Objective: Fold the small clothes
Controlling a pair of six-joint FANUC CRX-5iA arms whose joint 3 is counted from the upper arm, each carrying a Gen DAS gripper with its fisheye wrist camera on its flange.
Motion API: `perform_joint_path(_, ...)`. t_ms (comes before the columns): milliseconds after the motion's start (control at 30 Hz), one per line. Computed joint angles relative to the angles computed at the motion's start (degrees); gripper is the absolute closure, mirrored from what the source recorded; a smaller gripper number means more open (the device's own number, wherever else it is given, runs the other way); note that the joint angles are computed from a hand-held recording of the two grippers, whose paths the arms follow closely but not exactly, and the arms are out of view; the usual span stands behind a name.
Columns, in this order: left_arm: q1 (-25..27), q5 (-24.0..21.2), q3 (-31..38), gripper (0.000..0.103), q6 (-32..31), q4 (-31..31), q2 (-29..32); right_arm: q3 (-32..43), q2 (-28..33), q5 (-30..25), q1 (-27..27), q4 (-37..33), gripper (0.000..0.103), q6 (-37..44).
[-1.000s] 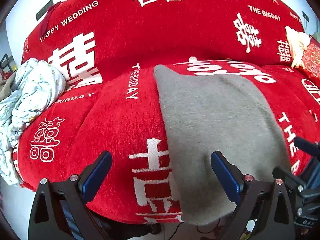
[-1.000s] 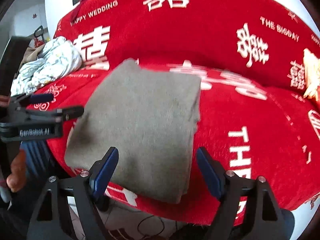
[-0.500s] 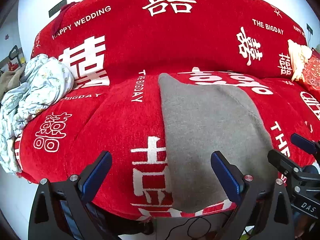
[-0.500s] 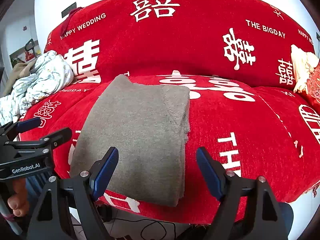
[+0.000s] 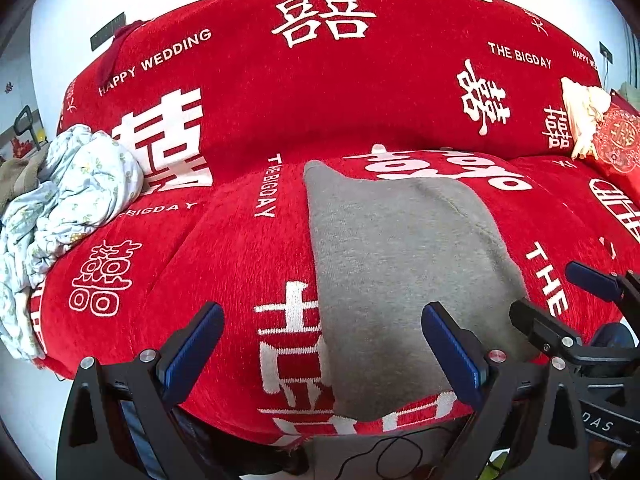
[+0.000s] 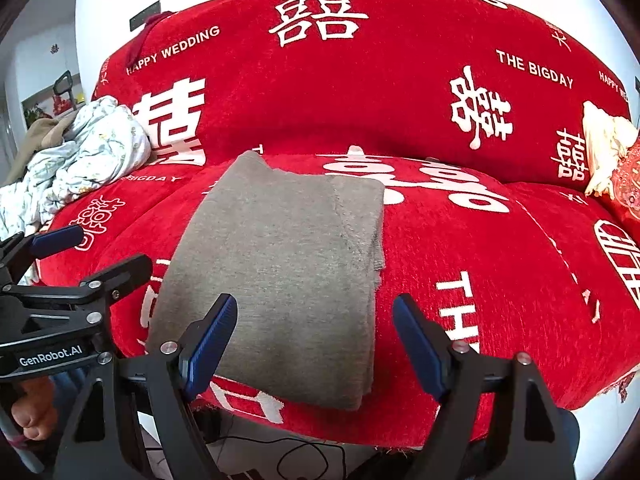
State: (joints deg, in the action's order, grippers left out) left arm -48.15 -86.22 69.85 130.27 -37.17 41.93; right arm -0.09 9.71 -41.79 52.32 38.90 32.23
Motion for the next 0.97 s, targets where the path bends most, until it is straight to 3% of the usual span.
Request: perform_joint_path(967,-0.8,-1.2,0.6,0.003,-0.4,-2.1,0.3,0.1,0.0,0.0,0.4,0.1,0.020,-0.1)
